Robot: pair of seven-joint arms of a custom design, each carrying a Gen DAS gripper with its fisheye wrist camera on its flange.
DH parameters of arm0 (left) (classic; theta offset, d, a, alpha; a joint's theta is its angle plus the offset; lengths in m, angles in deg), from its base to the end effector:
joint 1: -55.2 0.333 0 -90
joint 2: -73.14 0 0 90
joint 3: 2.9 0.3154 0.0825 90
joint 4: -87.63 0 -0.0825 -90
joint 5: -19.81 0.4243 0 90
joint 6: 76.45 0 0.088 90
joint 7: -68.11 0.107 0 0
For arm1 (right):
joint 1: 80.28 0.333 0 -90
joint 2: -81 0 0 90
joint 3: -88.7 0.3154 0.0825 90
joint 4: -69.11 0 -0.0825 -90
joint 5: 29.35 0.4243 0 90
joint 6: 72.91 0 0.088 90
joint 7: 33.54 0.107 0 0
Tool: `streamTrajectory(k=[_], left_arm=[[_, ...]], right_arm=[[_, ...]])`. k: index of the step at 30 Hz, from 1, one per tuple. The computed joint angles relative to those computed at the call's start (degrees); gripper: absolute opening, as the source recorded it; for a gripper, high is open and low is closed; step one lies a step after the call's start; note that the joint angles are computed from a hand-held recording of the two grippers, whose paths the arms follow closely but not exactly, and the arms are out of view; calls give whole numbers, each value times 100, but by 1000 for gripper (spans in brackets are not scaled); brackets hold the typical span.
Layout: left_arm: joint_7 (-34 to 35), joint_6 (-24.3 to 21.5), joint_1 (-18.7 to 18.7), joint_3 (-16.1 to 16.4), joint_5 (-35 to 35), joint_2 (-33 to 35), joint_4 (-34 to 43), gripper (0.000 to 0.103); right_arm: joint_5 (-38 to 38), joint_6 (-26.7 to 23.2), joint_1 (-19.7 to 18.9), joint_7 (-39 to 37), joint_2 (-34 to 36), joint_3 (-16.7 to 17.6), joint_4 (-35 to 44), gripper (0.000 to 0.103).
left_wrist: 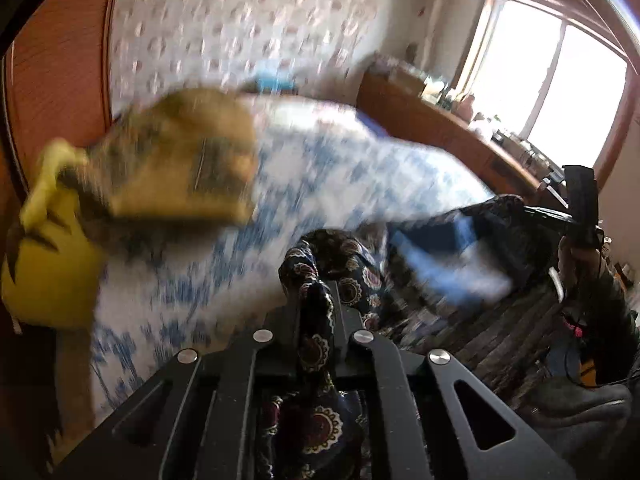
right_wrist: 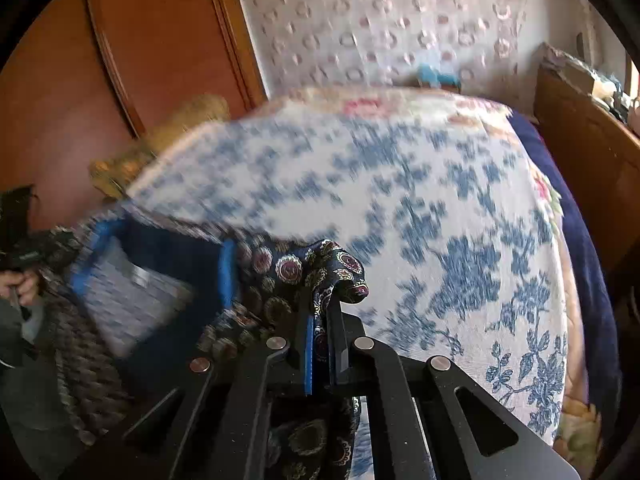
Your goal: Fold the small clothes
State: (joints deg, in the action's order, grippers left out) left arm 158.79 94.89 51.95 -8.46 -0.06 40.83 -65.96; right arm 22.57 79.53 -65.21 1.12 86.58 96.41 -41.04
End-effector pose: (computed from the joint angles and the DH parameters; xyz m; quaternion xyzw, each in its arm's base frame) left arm 0.4412 -0.0455 0.4891 -0.6842 0.5922 -0.3626 0.2228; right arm 0.6185 0.2328 0.4863 -0.8148 0.3930 -0.0932 0.4160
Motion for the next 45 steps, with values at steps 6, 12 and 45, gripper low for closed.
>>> streamTrajectory(k=[6, 12, 45], left_arm=[[-247, 343, 596, -582, 484, -210, 438, 9], [-514, 619, 1246, -869, 969, 175, 1236, 9], [-3361, 174, 2894, -1762, 4109, 2003, 2203, 45]], right_arm=[[1020, 235, 132, -949, -714, -123, -234, 4], [1382, 562, 463, -1546, -1091, -402, 35, 4], [-2746, -130, -407, 1778, 1393, 559, 2299, 43]])
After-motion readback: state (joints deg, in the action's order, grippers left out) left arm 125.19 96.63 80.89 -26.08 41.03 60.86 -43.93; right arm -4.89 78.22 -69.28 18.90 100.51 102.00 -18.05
